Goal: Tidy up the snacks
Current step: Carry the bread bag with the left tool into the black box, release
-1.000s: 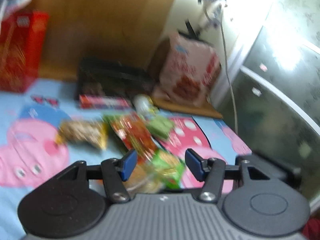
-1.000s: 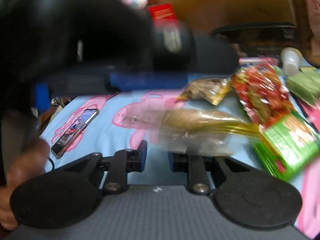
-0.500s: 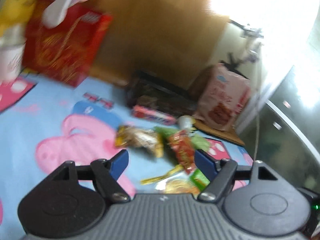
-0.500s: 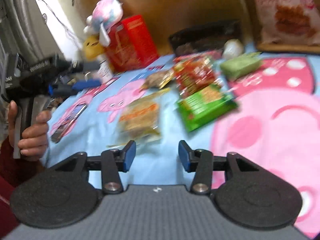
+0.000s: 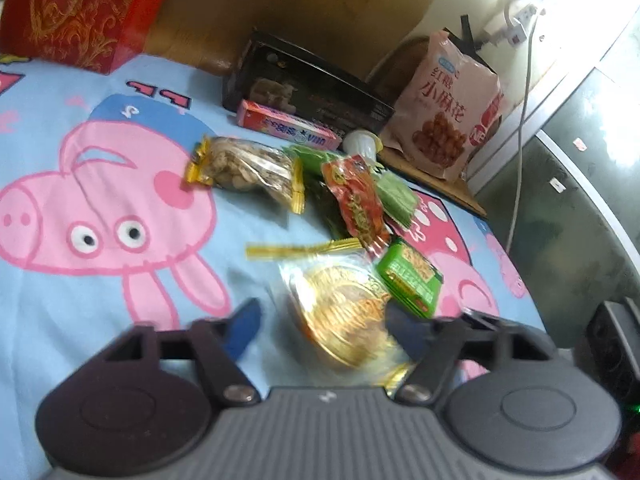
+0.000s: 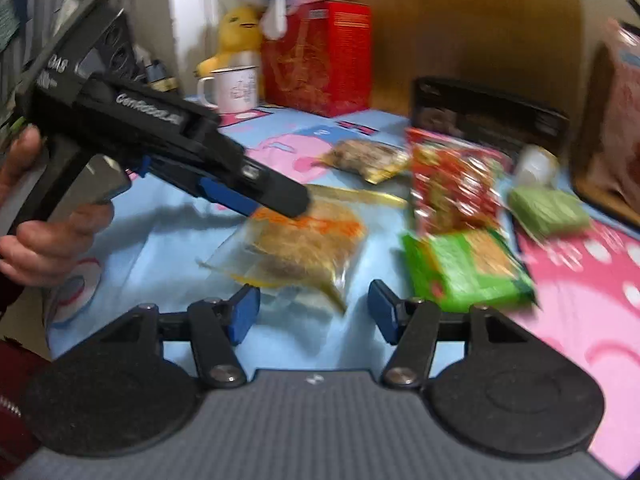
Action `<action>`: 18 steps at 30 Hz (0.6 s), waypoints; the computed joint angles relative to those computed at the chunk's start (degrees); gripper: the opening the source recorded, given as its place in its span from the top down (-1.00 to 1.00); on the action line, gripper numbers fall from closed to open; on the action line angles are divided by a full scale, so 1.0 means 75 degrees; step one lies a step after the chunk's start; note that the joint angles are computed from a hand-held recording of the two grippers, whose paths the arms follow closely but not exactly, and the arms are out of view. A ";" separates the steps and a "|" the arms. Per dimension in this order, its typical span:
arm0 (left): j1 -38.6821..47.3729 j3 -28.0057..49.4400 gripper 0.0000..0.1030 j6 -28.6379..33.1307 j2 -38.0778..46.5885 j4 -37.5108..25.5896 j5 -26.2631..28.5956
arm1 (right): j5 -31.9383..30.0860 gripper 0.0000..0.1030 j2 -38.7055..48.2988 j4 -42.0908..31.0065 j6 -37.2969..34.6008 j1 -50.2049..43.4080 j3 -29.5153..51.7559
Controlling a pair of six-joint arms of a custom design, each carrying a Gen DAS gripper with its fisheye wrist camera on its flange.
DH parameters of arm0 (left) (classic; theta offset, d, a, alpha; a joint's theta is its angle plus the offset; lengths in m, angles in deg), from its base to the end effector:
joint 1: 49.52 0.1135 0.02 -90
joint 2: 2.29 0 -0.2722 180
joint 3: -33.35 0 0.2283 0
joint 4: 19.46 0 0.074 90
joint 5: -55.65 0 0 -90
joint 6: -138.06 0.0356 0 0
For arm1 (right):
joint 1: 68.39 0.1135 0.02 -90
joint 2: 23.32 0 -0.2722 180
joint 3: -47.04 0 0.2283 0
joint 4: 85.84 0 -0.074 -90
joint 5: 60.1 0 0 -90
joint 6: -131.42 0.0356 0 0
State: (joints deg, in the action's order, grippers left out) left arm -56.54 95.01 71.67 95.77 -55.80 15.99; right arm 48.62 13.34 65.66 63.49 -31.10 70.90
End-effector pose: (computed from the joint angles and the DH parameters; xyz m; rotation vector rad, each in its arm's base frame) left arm 0.2652 -0.0603 0.1552 0.8349 2.3717 -1.1113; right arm 0.0906 0.0546 0.1543 -0.1314 2.2485 0.1817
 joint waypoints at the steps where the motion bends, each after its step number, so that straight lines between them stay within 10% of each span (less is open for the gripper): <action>1: -0.0033 0.0023 0.05 -0.0172 0.0013 0.0036 -0.0080 | -0.0036 -0.20 0.0468 0.0685 -0.0191 0.0000 -0.0118; 6: -0.0244 0.0294 0.05 -0.0849 -0.0282 0.0534 -0.0320 | 0.0473 -0.04 0.1098 0.1794 -0.0649 -0.0107 -0.0124; 11: -0.0892 0.1567 0.05 -0.1796 -0.0152 0.0882 -0.0291 | -0.1156 -0.03 0.1041 0.2758 -0.1955 -0.2718 0.0212; 18: -0.2468 0.4471 -0.32 -0.3159 0.1727 0.1999 -0.1606 | -0.3183 -0.03 0.4495 0.5363 -0.2924 -0.6061 0.1782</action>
